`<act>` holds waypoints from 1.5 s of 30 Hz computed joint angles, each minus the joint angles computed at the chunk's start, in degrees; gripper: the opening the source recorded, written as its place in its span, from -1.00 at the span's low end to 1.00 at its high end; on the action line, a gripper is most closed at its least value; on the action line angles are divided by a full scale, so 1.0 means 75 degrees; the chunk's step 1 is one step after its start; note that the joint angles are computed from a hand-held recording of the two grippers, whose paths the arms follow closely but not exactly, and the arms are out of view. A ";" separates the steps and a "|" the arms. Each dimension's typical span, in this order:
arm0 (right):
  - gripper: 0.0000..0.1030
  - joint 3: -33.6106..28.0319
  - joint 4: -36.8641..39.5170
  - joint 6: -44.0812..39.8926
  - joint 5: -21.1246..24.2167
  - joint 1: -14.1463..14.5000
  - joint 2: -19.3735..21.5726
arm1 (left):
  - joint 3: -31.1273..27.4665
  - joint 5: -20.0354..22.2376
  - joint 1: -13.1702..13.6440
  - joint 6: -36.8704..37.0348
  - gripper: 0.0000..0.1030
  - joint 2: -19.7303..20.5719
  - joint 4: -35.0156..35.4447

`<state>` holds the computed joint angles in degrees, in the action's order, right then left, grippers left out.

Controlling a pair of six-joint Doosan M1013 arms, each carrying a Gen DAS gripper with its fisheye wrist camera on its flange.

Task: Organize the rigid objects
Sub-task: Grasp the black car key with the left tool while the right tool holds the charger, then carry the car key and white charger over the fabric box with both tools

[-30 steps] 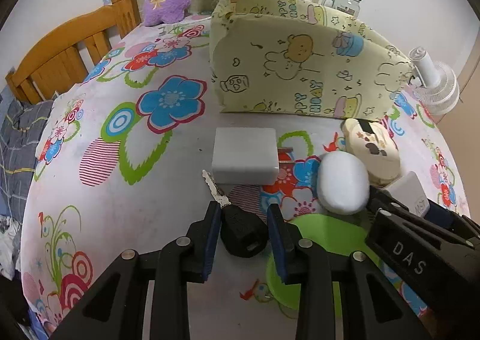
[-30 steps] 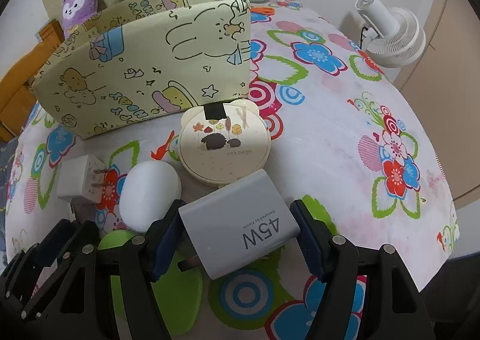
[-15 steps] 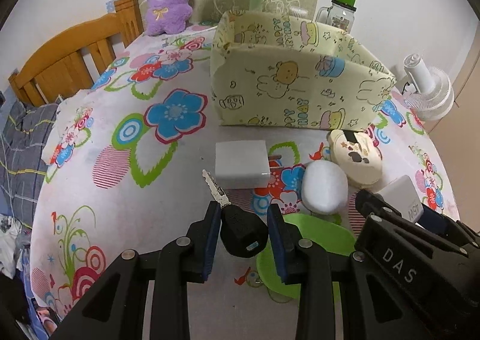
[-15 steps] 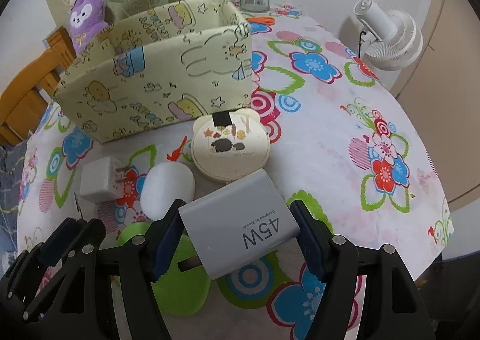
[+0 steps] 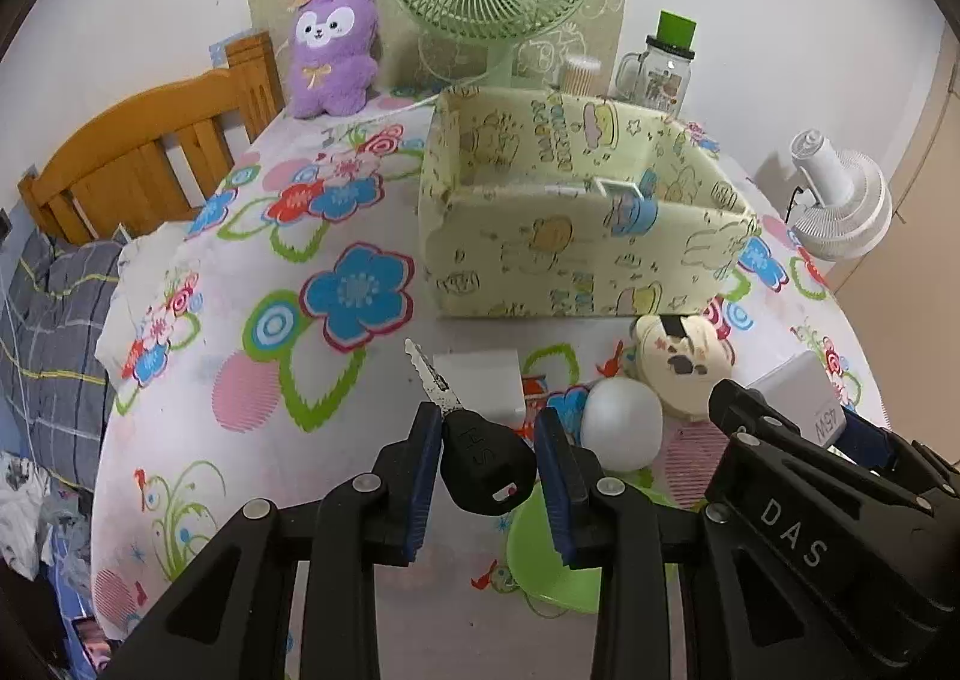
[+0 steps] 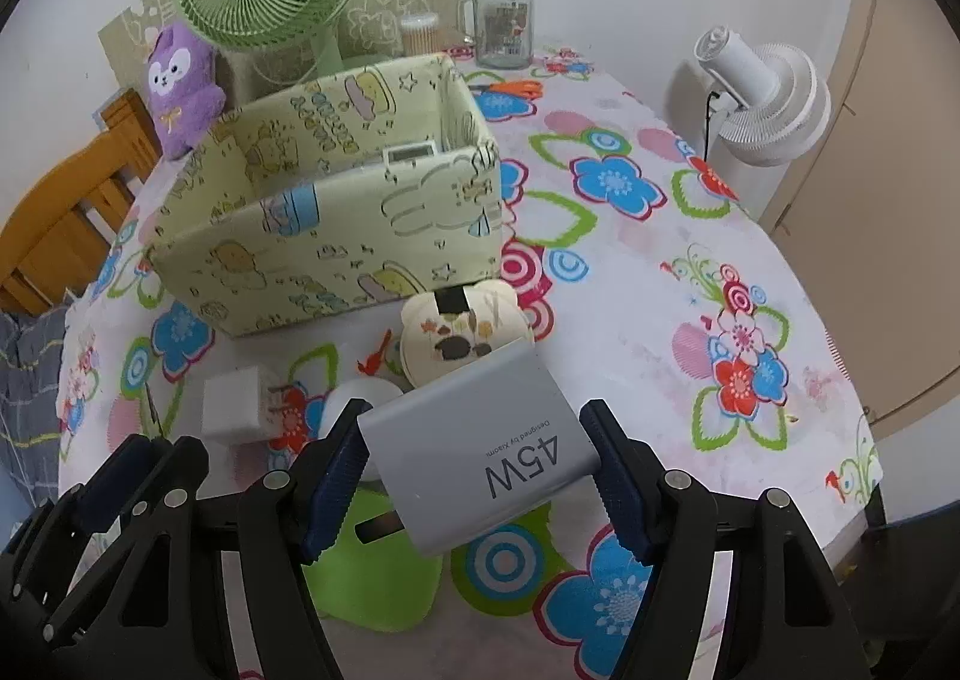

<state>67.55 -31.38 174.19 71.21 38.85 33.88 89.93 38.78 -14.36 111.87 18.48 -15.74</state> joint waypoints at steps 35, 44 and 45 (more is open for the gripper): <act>0.42 -0.0518 -0.0712 -0.0450 0.0267 -0.0144 -0.0265 | -0.0757 0.0029 -0.0184 -0.0338 -0.38 -0.0120 0.0063; 0.42 -0.0661 -0.0740 -0.0805 0.0213 -0.0263 -0.0307 | -0.0936 -0.0091 -0.0286 -0.0625 -0.38 -0.0111 0.0338; 0.42 -0.0672 -0.0747 -0.0829 0.0200 -0.0276 -0.0312 | -0.0963 -0.0115 -0.0297 -0.0655 -0.38 -0.0105 0.0366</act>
